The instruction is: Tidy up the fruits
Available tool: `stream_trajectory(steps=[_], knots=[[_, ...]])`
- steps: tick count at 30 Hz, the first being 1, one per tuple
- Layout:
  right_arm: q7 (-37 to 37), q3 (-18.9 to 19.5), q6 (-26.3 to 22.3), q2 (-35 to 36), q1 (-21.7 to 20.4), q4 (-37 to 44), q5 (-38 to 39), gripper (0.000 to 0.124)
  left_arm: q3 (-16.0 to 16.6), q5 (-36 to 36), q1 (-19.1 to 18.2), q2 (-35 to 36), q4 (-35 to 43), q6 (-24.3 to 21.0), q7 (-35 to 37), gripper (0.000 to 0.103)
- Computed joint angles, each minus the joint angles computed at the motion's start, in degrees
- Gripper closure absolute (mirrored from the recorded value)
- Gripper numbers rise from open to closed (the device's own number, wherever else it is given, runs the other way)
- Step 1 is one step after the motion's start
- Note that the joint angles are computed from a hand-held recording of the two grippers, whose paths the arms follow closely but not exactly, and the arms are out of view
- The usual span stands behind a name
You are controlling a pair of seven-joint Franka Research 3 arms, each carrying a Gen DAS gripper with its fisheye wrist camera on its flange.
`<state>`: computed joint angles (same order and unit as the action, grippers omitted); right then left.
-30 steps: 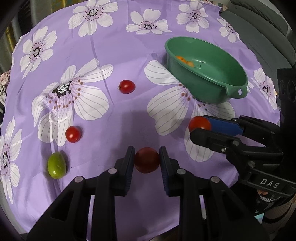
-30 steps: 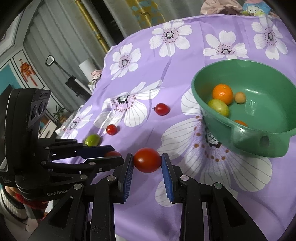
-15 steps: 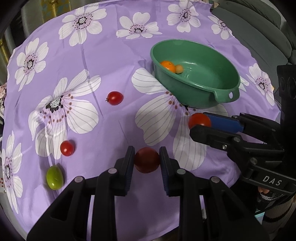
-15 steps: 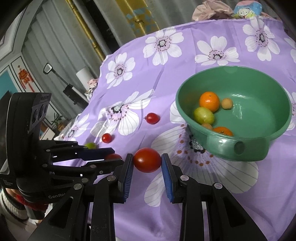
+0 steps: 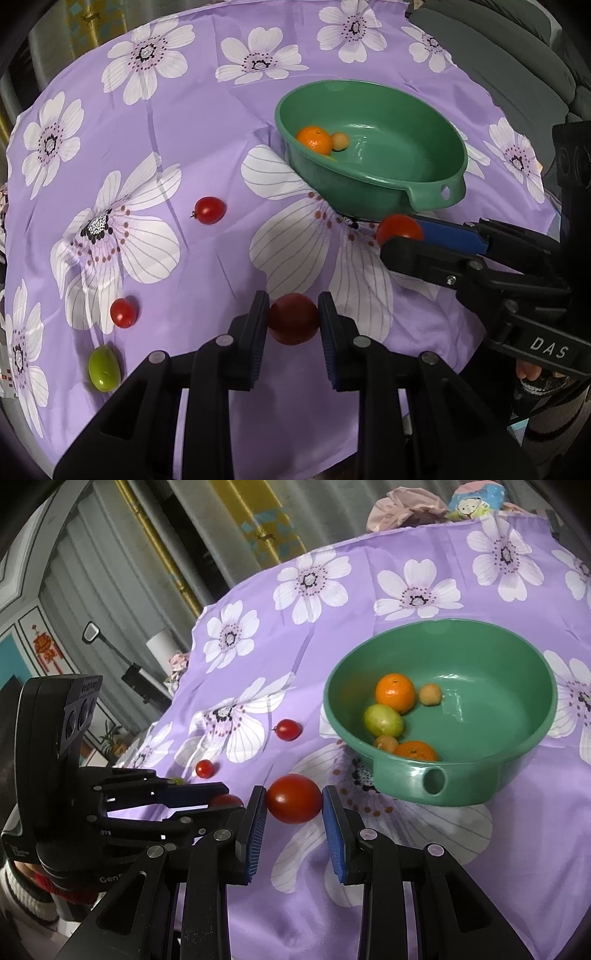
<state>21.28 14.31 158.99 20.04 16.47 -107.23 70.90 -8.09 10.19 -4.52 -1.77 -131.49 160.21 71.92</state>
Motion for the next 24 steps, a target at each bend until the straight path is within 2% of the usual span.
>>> stream_trajectory(steps=[24], knots=[[-5.73,-1.24,-0.12,-0.76,-1.33,0.94,8.23,0.091,-0.52,6.14,-0.39,2.63,5.33,-1.10,-2.51,0.076]])
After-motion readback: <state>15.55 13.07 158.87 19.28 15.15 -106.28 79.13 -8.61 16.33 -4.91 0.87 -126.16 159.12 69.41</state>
